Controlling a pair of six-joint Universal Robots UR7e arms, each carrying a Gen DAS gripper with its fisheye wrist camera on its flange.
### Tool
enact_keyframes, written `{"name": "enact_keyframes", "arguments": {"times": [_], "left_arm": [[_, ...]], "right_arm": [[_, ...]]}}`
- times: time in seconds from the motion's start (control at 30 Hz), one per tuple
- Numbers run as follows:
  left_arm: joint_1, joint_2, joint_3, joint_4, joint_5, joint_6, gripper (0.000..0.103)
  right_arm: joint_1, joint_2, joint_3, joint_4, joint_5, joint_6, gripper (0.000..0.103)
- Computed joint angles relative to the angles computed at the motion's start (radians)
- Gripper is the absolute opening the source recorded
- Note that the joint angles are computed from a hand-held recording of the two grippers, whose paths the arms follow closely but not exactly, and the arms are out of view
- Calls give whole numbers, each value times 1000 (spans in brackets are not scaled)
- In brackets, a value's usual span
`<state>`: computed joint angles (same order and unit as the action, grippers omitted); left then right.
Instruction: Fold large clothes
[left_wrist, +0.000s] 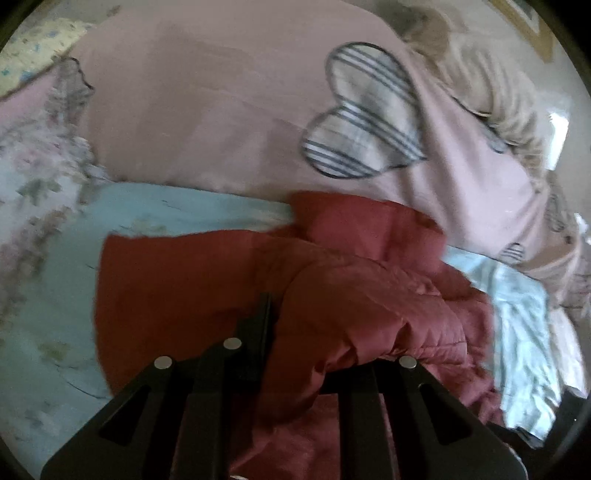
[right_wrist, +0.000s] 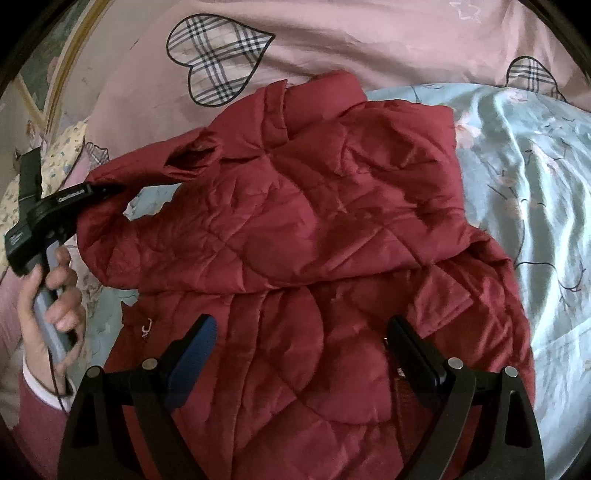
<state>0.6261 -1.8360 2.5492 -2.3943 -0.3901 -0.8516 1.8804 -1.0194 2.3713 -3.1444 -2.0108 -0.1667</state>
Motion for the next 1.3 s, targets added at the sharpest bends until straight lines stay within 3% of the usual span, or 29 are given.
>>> {"name": "enact_keyframes", "arguments": {"times": [0.17,0.43,0.53,0.7,0.8,0.83,0.87,0.9,0.93,0.97,1.0,1.13,1.2,1.27,1.3], "left_arm": [[-5,156,28,-278,-72,114,12],[54,409,34,-559,-167,174,12],[57,440,44,-647,-200,199,12],[45,440,54,-680,-214,223,12],[48,437,57,-687,-217,231,12],[51,436,58,-699,-221,240,12],[54,442,58,-710,-223,246,12],[54,443,57,-709,-219,247,12],[55,440,52,-684,-218,239,14],[59,432,42,-630,-222,224,20],[64,427,35,-602,-234,222,27],[68,392,24,-491,-292,233,43],[59,373,33,-472,-313,237,70],[34,354,49,-438,-291,212,87],[23,345,57,-429,-278,204,87]], "right_arm": [[-31,-44,9,20,45,26,94],[-137,-99,-7,61,259,118,95],[-180,-76,-40,75,365,157,95],[-261,-2,-95,83,566,232,95],[-285,41,-125,84,602,270,91],[-290,49,-130,86,610,278,87],[-298,67,-139,91,633,286,69],[-302,74,-143,97,642,287,41],[-303,85,-151,104,647,289,29],[-300,91,-156,106,639,287,19],[-288,94,-158,91,617,280,15],[-262,80,-163,51,570,247,10],[-240,71,-176,51,522,231,9],[-223,59,-181,46,469,207,9],[-212,54,-184,38,438,193,8]]}}
